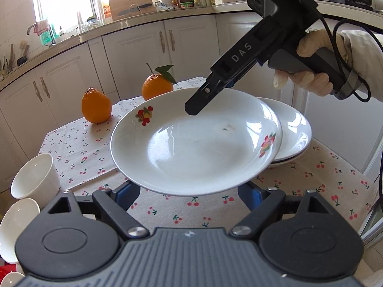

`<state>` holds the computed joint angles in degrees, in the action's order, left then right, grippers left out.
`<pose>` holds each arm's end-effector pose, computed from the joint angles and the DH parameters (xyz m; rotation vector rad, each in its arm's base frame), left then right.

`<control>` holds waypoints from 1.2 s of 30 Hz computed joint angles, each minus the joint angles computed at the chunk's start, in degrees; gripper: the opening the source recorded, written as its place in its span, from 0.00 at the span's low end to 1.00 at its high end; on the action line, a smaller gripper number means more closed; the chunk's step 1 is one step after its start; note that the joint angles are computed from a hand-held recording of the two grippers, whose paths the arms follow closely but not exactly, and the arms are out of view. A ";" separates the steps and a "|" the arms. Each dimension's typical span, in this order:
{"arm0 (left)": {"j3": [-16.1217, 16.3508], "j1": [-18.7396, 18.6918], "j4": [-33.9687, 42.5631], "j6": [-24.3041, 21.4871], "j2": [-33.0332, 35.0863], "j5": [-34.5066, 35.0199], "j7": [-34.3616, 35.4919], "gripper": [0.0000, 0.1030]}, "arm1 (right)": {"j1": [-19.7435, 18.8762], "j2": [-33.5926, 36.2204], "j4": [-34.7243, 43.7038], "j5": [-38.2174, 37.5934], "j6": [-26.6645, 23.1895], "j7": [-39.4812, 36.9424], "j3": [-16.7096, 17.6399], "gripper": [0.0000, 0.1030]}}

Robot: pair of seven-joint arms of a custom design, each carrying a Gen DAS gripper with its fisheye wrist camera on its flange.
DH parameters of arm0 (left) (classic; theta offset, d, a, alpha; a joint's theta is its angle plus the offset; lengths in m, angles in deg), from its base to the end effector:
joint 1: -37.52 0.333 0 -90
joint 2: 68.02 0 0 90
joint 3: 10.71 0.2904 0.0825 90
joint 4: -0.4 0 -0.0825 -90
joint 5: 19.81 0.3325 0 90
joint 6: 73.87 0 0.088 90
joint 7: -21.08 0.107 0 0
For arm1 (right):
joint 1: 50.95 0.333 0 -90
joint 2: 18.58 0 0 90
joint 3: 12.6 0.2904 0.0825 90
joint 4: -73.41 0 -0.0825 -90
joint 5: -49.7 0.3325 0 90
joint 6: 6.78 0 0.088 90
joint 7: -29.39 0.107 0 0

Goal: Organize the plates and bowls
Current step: 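Lift the white plate with the right gripper toward the plate stack, then lower the held plate onto the plate stack with the right gripper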

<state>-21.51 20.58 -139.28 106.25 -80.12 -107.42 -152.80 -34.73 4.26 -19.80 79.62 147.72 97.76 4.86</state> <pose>0.4122 -0.1197 0.4365 -1.0781 2.1651 -0.9359 0.5708 0.3229 0.4716 -2.0091 1.1878 -0.0479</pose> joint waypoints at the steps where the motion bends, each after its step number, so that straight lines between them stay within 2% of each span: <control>1: -0.25 -0.25 -0.19 -0.09 -0.21 0.15 -0.02 0.86 | -0.28 -0.97 -1.50 0.50 0.64 -0.13 0.06 0.67; 16: -0.94 -2.58 1.66 -5.05 2.64 5.99 -2.88 0.86 | -0.18 -12.99 -19.41 7.05 8.01 -0.39 -3.37 0.67; 23: -1.21 -2.88 2.52 -6.11 4.41 10.06 -6.00 0.86 | 0.33 -14.57 -22.66 9.56 8.69 -1.33 -4.81 0.67; 36: -1.35 -2.62 4.42 -6.77 6.90 16.13 -10.87 0.86 | 0.20 -14.58 -23.93 11.62 8.89 -2.77 -5.75 0.67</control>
